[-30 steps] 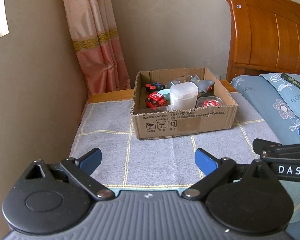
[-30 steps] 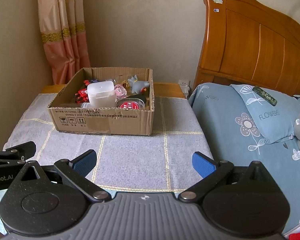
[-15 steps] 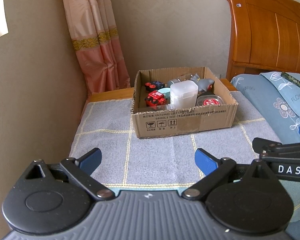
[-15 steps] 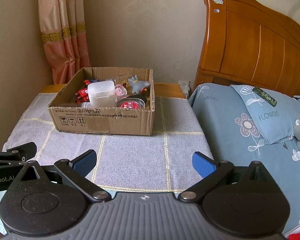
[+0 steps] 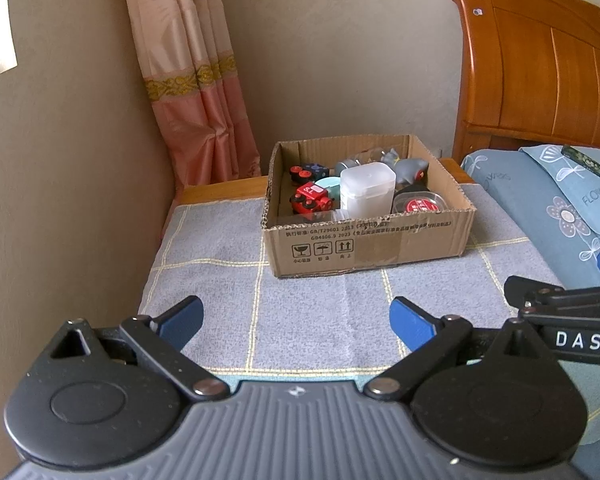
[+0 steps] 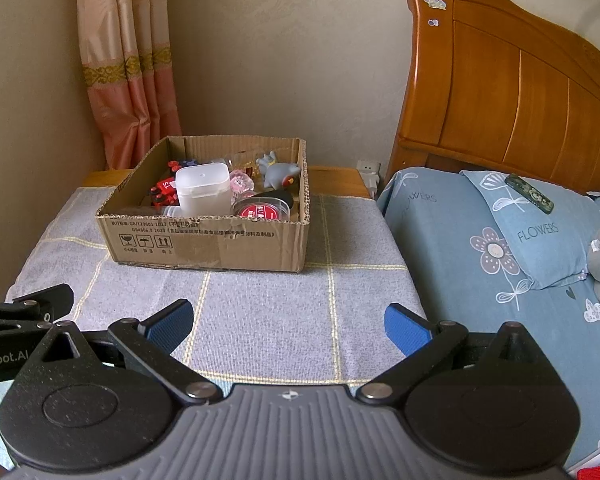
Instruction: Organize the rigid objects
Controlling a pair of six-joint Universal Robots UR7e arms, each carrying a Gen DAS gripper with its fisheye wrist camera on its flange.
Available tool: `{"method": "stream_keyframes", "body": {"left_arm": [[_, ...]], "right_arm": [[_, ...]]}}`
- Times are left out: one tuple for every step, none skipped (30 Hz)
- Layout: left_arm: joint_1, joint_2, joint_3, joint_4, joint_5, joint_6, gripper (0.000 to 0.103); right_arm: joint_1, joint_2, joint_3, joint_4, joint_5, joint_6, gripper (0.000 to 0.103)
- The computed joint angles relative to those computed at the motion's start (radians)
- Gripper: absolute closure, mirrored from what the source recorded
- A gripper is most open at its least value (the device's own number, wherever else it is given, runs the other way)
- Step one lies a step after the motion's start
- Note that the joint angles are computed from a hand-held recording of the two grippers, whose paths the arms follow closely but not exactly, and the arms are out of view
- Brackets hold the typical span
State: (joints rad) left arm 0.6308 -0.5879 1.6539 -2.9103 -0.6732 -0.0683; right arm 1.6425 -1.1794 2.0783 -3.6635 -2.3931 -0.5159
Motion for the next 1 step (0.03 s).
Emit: {"method": "stream_keyframes", "body": {"left_arm": [[0.0, -0.001, 0.0, 0.003, -0.001, -0.001, 0.004]], "right_arm": [[0.0, 0.0, -0.001, 0.002, 0.0, 0.001, 0.0]]}}
